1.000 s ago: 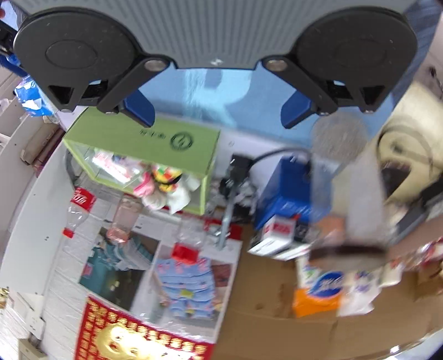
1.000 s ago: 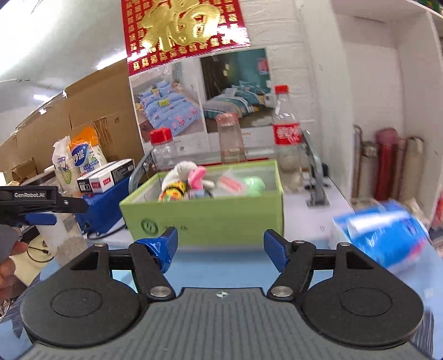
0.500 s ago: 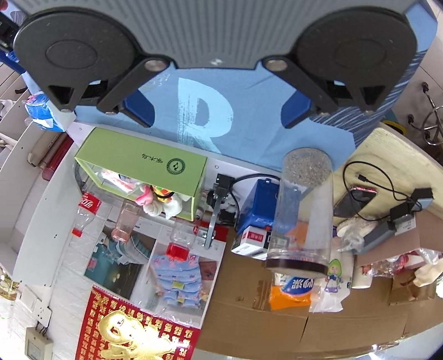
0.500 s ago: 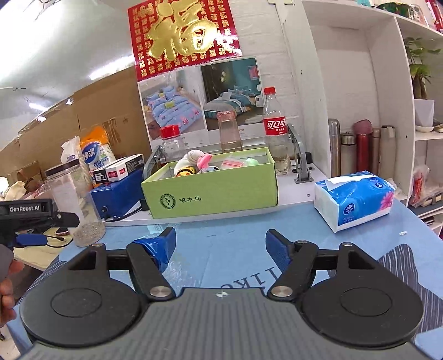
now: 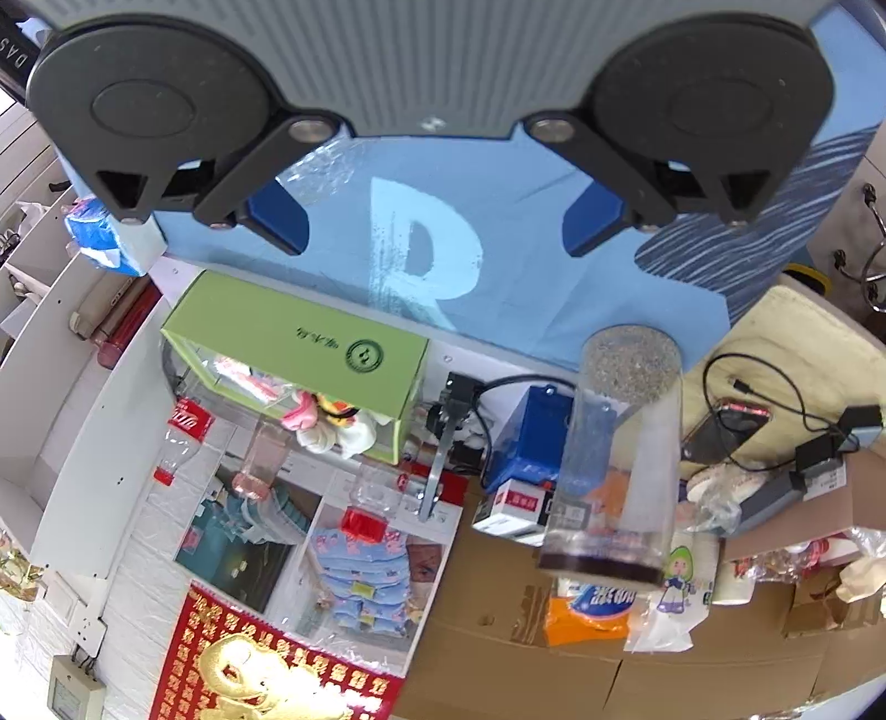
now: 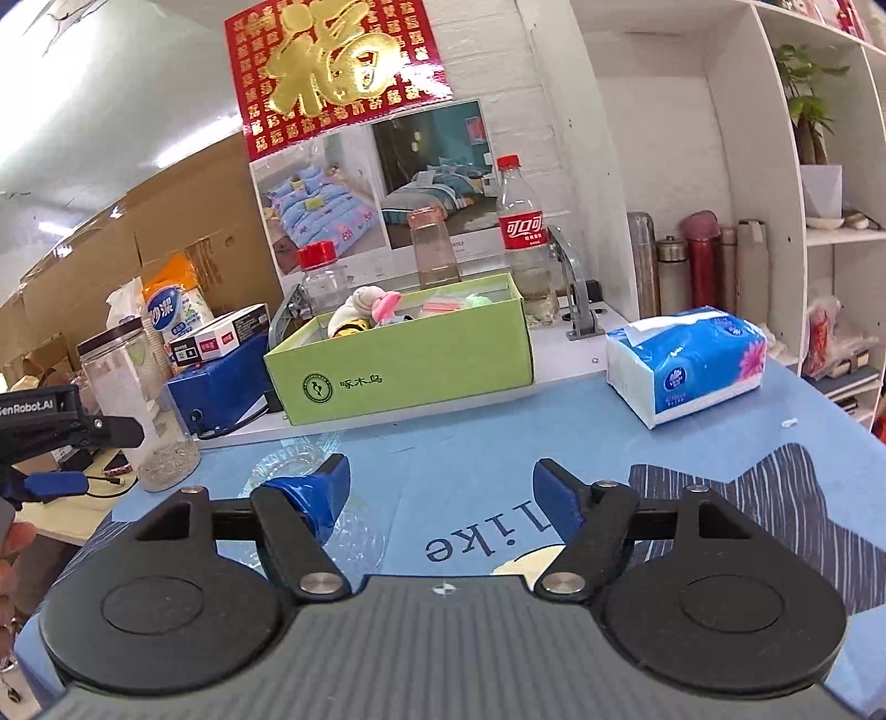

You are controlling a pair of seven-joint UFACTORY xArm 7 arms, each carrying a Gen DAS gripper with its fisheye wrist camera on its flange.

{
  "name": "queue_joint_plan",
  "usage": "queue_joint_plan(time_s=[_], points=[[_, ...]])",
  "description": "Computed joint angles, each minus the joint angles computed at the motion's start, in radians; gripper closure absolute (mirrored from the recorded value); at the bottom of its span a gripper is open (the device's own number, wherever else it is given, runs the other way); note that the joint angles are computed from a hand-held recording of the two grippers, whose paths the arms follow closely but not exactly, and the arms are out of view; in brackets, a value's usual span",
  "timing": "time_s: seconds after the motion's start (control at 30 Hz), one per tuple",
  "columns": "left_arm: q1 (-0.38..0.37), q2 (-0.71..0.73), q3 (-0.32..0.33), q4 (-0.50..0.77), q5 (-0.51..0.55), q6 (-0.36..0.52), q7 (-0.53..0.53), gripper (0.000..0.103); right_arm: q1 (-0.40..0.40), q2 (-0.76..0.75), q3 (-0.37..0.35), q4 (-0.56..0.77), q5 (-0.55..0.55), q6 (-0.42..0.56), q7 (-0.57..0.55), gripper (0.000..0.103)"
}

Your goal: Organize soft objects

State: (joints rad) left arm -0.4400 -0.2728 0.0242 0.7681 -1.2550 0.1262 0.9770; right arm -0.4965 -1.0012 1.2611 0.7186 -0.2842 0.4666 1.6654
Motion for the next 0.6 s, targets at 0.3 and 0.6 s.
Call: queue_joint_plan(time_s=[0.3,0.6], points=[[0.025,0.065,-0.012,-0.006,0.225,-0.038,-0.201,0.006,0.000,0.040,0.026,-0.025,0.021,-0.014,0.047,0.044],[-0.008,0.080,-0.012,-0.034,0.418,-0.102,-0.319,0.006,0.022,0.062,0.009,-0.051,0.000,-0.002,0.090,0.043]])
